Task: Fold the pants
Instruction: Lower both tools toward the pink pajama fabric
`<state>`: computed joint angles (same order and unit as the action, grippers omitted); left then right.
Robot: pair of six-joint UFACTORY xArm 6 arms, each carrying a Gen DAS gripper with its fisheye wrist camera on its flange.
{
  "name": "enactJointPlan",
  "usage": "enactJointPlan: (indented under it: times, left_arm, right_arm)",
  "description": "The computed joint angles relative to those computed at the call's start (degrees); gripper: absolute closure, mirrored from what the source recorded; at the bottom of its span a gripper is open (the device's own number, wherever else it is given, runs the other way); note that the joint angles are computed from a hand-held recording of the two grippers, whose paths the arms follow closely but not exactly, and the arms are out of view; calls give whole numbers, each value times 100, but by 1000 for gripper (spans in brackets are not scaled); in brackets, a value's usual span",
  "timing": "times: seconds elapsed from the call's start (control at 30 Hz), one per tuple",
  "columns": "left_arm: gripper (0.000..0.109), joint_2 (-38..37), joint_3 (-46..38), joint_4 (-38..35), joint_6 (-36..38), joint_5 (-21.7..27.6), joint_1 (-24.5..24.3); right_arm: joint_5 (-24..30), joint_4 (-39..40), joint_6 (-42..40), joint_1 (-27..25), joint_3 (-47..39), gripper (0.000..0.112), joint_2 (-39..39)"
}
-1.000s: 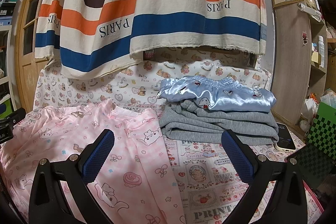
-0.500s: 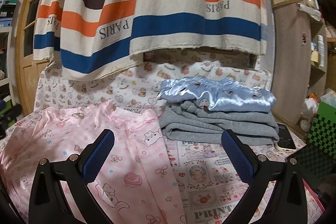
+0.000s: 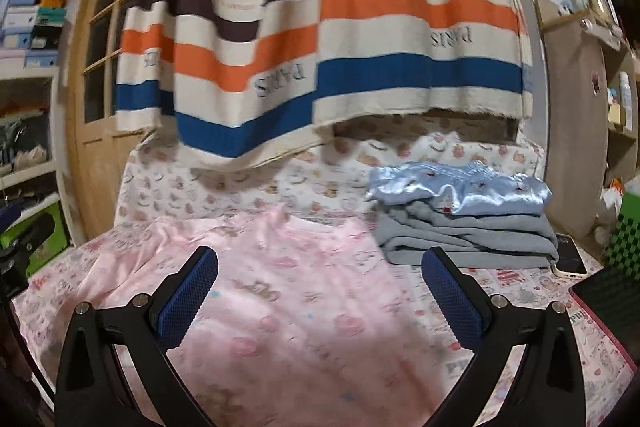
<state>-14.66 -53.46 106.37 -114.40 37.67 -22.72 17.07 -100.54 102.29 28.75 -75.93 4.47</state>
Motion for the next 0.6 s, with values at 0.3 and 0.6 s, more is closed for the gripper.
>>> enactJointPlan:
  times: [0.3,0.6]
  left_arm:
    - [9,-630,861,-421,22,127,201]
    - [41,-189,382,-656,370,-1397,1087]
  right_arm:
    - [-1055,977,-864,433,16,43,448]
    - [-1261,3141,-2870,565,-179,64,891]
